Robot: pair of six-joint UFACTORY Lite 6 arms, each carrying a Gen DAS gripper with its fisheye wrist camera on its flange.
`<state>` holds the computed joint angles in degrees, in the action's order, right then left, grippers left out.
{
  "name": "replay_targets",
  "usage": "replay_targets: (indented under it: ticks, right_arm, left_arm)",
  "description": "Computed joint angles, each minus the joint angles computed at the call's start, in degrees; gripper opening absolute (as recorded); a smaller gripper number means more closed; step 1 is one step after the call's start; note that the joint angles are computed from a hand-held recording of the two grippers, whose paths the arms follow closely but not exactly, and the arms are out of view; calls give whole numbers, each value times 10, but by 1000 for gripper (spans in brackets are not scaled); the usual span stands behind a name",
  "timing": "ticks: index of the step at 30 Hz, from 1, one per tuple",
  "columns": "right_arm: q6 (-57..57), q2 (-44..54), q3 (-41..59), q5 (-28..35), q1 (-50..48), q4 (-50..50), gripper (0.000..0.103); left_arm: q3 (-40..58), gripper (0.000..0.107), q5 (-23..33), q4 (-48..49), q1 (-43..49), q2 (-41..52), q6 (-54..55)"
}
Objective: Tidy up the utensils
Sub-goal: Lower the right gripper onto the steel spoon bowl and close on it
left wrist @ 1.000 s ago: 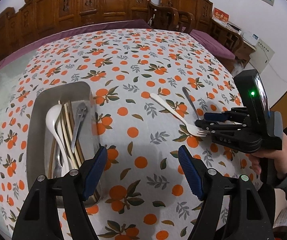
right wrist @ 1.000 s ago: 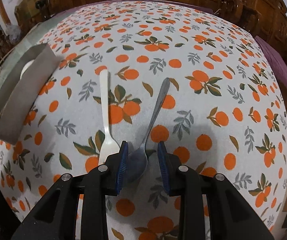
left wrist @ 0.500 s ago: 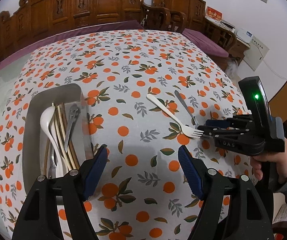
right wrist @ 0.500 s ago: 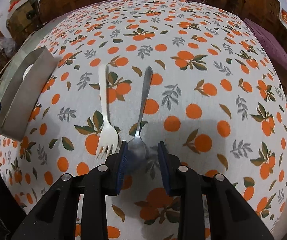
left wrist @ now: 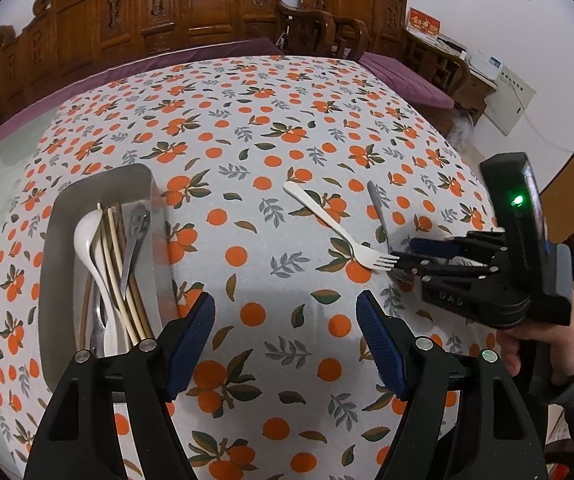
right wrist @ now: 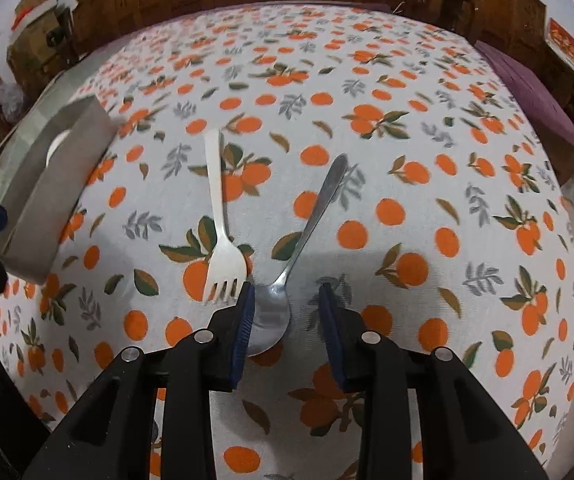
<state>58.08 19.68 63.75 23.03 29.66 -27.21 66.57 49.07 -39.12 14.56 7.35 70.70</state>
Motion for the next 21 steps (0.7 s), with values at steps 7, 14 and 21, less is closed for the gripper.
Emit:
replay_targets:
  ticks: [7, 14, 21]
  right_arm:
    - [-37, 4, -8, -23, -1, 54, 36]
    - [-24, 17, 16, -13, 13, 42, 40]
    - [-22, 39, 35, 4, 26, 36, 41]
  left_arm:
    - [-5, 70, 0, 1, 1, -1, 2]
    - [-8, 70, -1, 0, 2, -2, 4]
    - [-8, 70, 2, -2, 7, -2, 7]
